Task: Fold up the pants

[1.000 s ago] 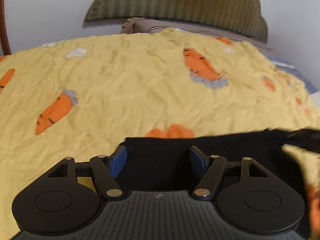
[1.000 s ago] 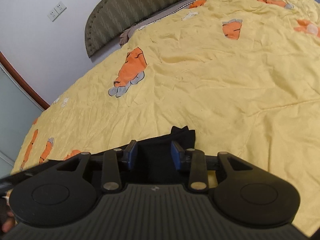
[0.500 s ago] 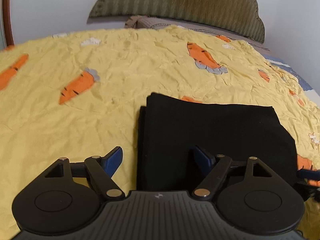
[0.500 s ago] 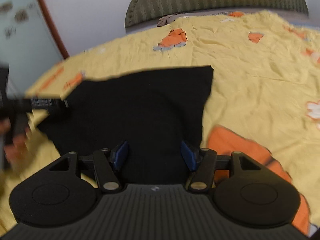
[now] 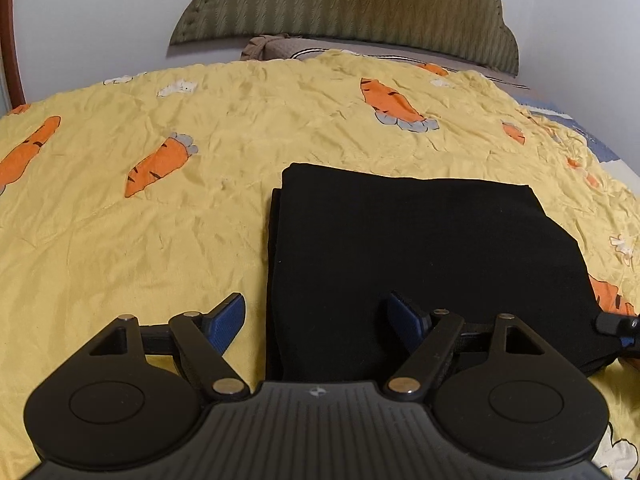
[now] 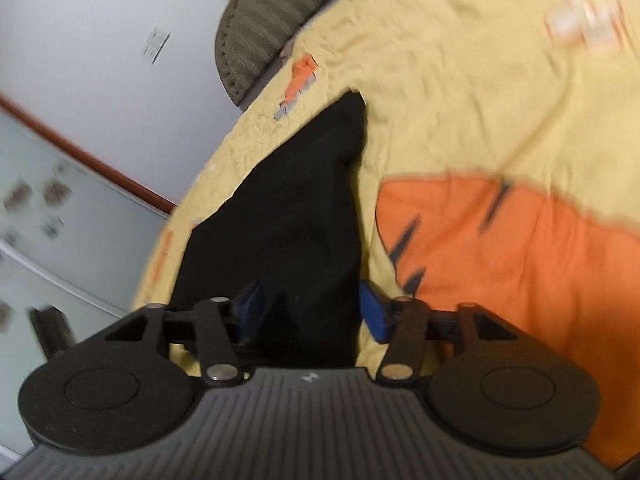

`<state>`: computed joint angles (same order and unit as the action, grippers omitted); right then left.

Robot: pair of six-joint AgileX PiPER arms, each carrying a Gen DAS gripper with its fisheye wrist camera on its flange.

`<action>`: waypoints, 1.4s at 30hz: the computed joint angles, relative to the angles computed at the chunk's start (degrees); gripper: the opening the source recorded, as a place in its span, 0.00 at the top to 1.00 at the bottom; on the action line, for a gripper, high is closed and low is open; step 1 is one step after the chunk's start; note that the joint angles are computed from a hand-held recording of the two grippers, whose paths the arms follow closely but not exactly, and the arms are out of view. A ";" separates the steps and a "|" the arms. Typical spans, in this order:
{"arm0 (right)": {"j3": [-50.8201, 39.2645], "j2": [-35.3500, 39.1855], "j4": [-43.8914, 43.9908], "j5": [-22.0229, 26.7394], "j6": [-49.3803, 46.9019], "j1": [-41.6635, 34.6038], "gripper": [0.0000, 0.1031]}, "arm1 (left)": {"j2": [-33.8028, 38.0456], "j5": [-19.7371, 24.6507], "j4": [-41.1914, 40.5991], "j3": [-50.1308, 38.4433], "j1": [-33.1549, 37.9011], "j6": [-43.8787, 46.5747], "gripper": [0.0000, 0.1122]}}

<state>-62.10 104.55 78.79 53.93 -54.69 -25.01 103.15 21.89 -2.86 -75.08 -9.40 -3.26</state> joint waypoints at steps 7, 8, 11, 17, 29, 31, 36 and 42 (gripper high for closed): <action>3.67 -4.54 0.83 -1.57 -0.94 -0.18 0.87 | -0.50 -0.18 7.56 0.93 -1.45 -4.73 0.30; 4.09 -5.84 0.48 -2.20 -1.15 0.19 0.88 | -0.23 0.00 7.59 0.81 -1.38 -4.34 0.29; 3.01 -7.15 -6.68 -7.18 1.65 3.33 0.88 | -0.44 -0.43 4.96 1.53 -0.74 -1.56 0.28; 2.36 -9.01 -11.56 -12.04 4.42 4.24 0.78 | -3.94 -2.48 11.53 3.89 -1.17 -7.71 0.28; -19.28 5.20 -9.76 -20.39 15.48 10.55 0.76 | 9.75 0.89 16.63 -16.84 -4.99 -13.04 0.28; -26.25 10.68 -10.85 -19.19 20.42 10.79 0.76 | 13.05 3.62 21.03 -21.15 -5.46 -17.07 0.28; -41.82 21.74 -20.44 -17.32 33.52 12.49 0.76 | 18.82 9.24 16.15 -27.62 -3.37 -16.16 0.25; -44.79 22.41 -31.68 -19.15 42.17 13.87 0.77 | 12.09 3.20 19.38 -17.35 -2.70 -19.48 0.24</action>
